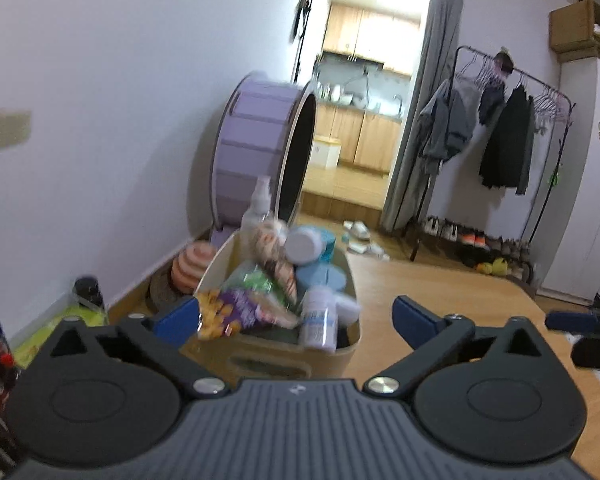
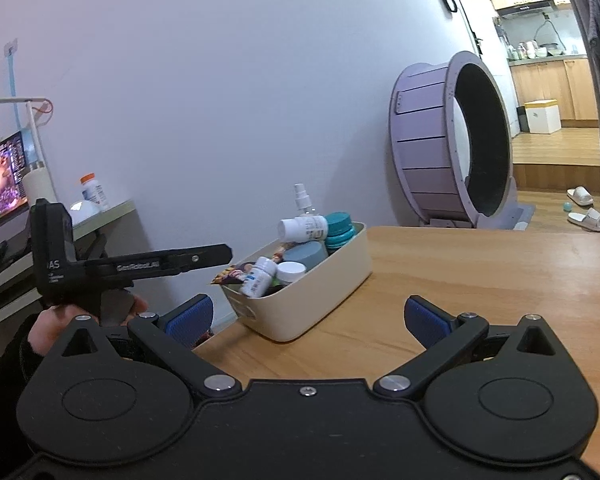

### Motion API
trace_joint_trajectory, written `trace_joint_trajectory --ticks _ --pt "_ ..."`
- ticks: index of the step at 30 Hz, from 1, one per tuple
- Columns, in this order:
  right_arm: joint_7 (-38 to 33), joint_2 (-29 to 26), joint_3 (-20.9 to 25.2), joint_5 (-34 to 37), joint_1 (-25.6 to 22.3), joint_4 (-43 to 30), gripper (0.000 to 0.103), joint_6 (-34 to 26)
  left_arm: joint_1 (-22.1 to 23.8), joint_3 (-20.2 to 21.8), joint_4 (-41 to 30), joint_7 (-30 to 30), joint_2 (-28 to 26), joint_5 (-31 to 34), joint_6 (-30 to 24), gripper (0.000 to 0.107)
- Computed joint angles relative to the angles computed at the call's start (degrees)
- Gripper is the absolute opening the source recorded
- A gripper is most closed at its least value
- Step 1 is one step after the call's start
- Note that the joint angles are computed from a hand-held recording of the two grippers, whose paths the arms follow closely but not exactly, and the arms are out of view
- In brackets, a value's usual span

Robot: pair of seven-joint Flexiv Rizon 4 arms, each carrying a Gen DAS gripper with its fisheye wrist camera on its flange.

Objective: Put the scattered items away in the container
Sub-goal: 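Withdraw the open left gripper from the basket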

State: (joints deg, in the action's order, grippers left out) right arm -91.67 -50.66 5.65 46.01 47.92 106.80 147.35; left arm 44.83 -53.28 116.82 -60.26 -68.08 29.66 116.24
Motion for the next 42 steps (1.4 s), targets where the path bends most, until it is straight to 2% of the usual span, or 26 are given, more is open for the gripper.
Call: trace_joint_trajectory --ticks 6,11,20,34,42 --pt "-2.38 0.81 -0.80 -0.33 0.85 -1.62 0.103 -2.41 -1.91 4.37 0.34 -1.37 4.04 -1.28 1.42 0.103" --pt "-5.24 1.90 -2.03 0.30 1.80 -2.80 0.103 -5.98 -1.49 4.99 0.86 -1.79 6.34 -1.93 -1.25 0.103" --pt "-7.81 3.31 -3.79 0.01 2.50 -4.09 0.103 -9.31 -0.07 3.40 1.72 0.94 5.63 -2.86 -3.27 0.103" --pt "-13.71 5.19 -11.28 6.00 7.02 -6.72 0.103 -19.69 -3.23 6.84 2.29 2.42 9.61 -6.84 -3.51 0.103" --pt "-11.78 4.87 -13.13 5.69 8.36 -6.18 0.103 -20.99 -3.55 7.60 2.58 2.67 10.66 -7.42 -3.99 0.103"
